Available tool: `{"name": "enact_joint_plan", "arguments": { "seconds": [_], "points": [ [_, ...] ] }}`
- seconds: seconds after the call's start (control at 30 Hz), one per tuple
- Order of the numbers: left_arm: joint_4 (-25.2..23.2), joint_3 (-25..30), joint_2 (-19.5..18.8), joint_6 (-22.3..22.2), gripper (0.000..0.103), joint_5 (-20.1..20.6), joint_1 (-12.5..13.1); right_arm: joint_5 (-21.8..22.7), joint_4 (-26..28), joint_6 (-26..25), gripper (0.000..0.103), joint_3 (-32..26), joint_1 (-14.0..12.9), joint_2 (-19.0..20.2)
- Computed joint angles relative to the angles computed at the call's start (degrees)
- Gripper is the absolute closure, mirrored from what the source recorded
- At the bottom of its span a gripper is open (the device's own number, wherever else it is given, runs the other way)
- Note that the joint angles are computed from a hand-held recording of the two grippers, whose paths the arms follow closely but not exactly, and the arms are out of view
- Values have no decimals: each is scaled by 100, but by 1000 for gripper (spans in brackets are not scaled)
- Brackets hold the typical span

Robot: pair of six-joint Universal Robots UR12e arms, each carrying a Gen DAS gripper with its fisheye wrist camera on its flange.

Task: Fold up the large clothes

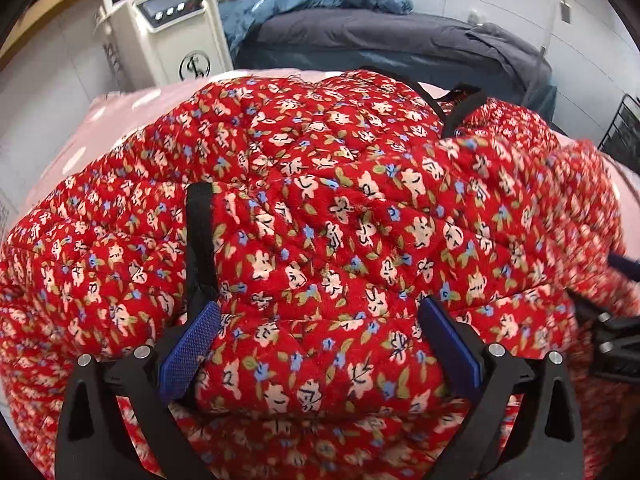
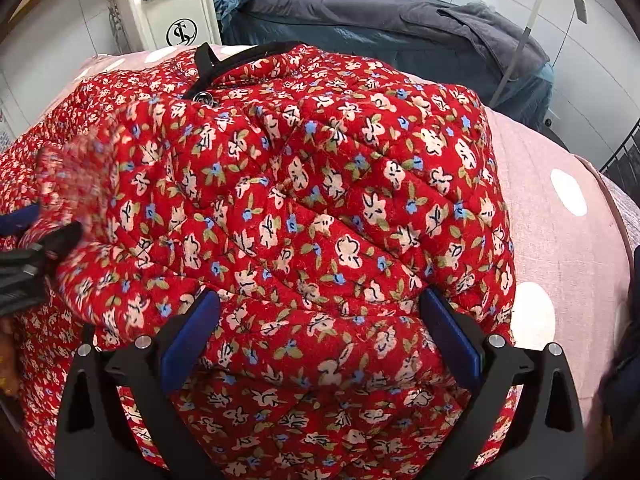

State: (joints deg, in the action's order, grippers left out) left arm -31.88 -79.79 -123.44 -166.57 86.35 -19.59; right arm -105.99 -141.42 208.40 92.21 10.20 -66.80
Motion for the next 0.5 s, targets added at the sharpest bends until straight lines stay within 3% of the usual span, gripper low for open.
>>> {"name": "enact_joint_plan", "arguments": {
  "seconds": [0.27, 0.4, 0.5],
  "points": [
    [-416, 289, -146, -100, 5, 28, -42, -494, -399, 21, 5, 167, 130, 38],
    [-399, 294, -117, -101, 5, 44, -10, -488, -255, 87, 5, 162, 199, -39],
    [-247, 54, 113, -337, 6, -228, 71, -388, -5, 174, 6, 205, 253, -283]
  ]
}}
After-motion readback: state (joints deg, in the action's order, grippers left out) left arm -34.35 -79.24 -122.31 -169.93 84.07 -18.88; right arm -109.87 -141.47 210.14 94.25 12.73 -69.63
